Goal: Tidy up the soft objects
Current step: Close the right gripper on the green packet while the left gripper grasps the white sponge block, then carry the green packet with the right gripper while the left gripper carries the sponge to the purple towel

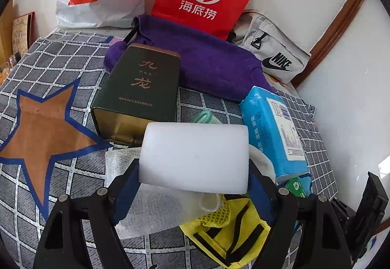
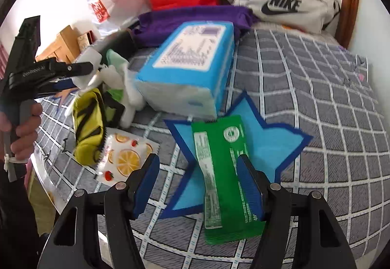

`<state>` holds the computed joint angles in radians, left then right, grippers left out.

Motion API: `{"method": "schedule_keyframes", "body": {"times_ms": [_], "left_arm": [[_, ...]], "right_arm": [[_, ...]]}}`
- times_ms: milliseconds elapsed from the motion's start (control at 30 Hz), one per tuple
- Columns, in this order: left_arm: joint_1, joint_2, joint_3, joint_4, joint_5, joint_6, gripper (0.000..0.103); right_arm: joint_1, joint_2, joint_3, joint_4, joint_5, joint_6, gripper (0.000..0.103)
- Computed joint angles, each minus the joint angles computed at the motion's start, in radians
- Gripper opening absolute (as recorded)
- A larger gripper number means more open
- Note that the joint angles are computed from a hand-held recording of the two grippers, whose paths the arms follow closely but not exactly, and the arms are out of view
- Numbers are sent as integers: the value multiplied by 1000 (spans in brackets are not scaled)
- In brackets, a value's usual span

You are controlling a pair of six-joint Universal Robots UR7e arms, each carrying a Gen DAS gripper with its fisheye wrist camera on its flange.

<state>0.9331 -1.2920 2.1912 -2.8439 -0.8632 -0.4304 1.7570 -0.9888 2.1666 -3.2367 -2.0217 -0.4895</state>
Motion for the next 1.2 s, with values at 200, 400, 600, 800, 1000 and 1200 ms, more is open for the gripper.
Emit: {"method": "schedule_keyframes", "body": {"times_ms": [200,400,600,800,1000,1200], "left_arm": [[-42,-58,28,34,50,-12,80],[-57,-117,65,98,83,-84,80],[-74,-149,73,265,190,-195,80],[-68,-184,82,332,210,-243,80],[-62,-207,71,355,204,-247,80],[-74,-207,38,355,216,-218,80]], "right_arm": [[-16,14,-12,-39,-78,11,67],[-28,43,2,-80,-83,1,70],[11,94,17,-177,-142,-48,49],[23,76,0,-102,-143,22,37],[39,5,14,-21,-47,69,36],[75,-39,5,12,3,95,36]]}}
